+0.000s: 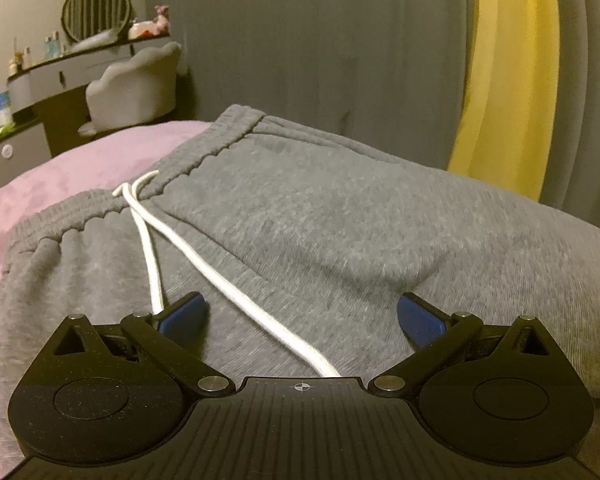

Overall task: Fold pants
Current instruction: 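Grasp the sweatpants leg hem with the right gripper while the left tool approaches the waistband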

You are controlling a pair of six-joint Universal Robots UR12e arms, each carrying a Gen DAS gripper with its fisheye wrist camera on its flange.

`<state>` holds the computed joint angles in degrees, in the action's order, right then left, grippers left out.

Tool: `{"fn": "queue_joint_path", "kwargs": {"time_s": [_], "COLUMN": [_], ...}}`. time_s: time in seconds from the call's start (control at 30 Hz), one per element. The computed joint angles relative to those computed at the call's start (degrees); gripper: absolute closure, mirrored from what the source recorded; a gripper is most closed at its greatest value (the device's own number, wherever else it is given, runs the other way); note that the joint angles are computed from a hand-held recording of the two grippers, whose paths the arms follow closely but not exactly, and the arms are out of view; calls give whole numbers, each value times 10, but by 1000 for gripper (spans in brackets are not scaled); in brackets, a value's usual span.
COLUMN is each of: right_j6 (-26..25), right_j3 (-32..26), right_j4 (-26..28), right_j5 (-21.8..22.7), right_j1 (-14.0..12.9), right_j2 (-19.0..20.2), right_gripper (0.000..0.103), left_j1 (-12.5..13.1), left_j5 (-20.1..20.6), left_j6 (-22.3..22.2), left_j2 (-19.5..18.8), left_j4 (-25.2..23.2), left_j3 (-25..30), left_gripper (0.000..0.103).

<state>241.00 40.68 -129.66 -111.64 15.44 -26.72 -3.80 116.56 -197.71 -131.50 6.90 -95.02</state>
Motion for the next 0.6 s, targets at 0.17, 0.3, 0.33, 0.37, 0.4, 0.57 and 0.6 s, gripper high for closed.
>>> {"fn": "queue_joint_path", "kwargs": {"time_s": [0.17, 0.3, 0.33, 0.37, 0.4, 0.57, 0.6], "right_j6": [-41, -51, -53, -63, -71, -56, -50], "right_j3": [-27, -4, 20, 48, 77, 285, 325], "right_j4": [59, 43, 16, -21, -60, -278, -307], "right_j5": [-25, -34, -42, -50, -57, -97, -111], "right_j1": [5, 9, 13, 17, 20, 53, 63], "right_j2": [9, -9, -22, -37, -51, -158, -178], "right_gripper": [58, 97, 97, 97, 97, 97, 97], "left_j1": [1, 4, 5, 5, 6, 9, 10], "left_j5": [0, -11, -13, -15, -18, -32, -35], "left_j6": [-6, -14, -15, -15, -17, -24, -26], "left_j2": [-2, 1, 1, 2, 3, 6, 7], "left_j4": [0, -2, -3, -5, -6, -6, -3], "left_j3": [2, -1, -1, -1, -1, -4, -5], "left_gripper": [0, 0, 0, 0, 0, 0, 0]}}
